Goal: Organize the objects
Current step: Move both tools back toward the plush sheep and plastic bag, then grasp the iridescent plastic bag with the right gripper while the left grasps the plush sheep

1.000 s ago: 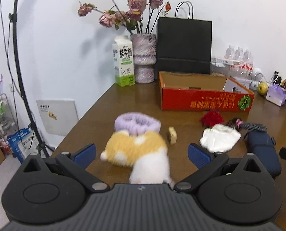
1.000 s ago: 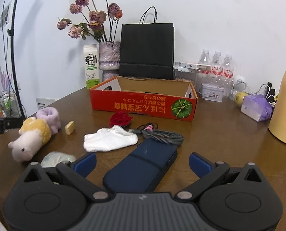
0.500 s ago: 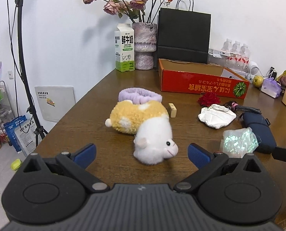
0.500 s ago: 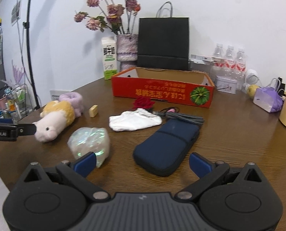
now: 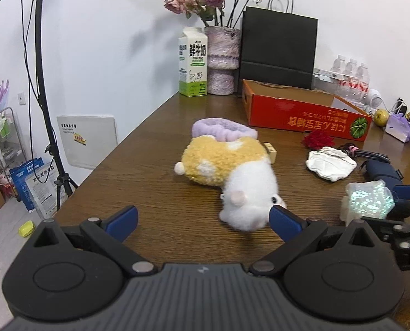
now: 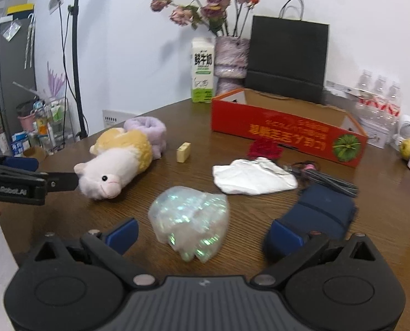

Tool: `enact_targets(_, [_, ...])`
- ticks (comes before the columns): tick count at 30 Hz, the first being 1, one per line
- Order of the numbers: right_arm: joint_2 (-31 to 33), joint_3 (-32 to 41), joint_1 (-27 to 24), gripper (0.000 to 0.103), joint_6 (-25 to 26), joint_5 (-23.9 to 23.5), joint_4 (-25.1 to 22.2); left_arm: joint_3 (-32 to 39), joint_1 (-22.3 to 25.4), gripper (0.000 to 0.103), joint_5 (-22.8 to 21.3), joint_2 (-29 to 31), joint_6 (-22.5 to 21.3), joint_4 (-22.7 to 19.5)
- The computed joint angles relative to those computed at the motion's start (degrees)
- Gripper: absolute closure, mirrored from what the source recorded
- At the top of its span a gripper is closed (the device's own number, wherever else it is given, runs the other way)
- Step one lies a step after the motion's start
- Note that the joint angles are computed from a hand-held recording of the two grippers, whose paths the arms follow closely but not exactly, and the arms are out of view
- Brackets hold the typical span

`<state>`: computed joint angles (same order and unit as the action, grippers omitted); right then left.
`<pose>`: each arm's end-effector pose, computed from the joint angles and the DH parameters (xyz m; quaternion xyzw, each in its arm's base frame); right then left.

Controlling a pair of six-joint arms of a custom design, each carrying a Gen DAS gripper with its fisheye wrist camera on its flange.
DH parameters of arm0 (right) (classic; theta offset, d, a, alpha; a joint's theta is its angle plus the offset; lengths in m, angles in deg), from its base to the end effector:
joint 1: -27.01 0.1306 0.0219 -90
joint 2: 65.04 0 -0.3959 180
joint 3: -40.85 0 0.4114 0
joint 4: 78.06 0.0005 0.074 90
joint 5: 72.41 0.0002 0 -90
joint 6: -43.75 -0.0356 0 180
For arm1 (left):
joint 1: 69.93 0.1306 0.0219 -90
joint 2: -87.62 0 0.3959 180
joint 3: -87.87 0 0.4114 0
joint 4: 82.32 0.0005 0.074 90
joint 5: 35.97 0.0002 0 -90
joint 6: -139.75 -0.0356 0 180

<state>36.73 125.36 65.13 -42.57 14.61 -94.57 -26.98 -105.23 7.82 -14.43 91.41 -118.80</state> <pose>0.4606 0.3631 0.3350 -0.3260 0.8193 0.1614 0.4432 0.3448 -0.2132 0.3517 -0.1842 0.8534 0.0889 0.4794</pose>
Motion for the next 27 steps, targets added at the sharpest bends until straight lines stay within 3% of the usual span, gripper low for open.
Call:
enact_targets(5, [2.76, 2.99, 0.71, 0.021, -0.42, -0.65, -1.95, -0.69, 1.05, 0.0, 0.83, -0.49, -0.47, 0.75])
enact_targets(7, [3.33, 3.59, 0.69, 0.05, -0.71, -1.65, -2.69, -0.85, 1.45, 0.0, 1.19, -0.52, -0.66, 1.33])
enact_targets(8, [3.43, 3.64, 0.57, 0.056, -0.89, -2.51, -2.7, -0.93, 1.62, 0.0, 1.48, -0.53, -0.84, 1.73])
enact_targets(12, [2.25, 1.51, 0.02, 0.06, -1.61, -3.55, 1.55, -0.48, 1.94, 0.0, 2.37, 0.15, -1.7, 2.66])
enact_targets(22, [-1.0, -4.05, -4.04, 0.06, -3.81, 4.35, 11.38, 3.16, 2.71, 0.0, 4.92, 4.15, -3.39, 3.57])
enact_targets(27, [-1.0, -5.22, -7.27, 0.06, -4.33, 7.21, 13.69, 5.93, 3.59, 0.0, 6.39, 6.93, -1.27, 1.89])
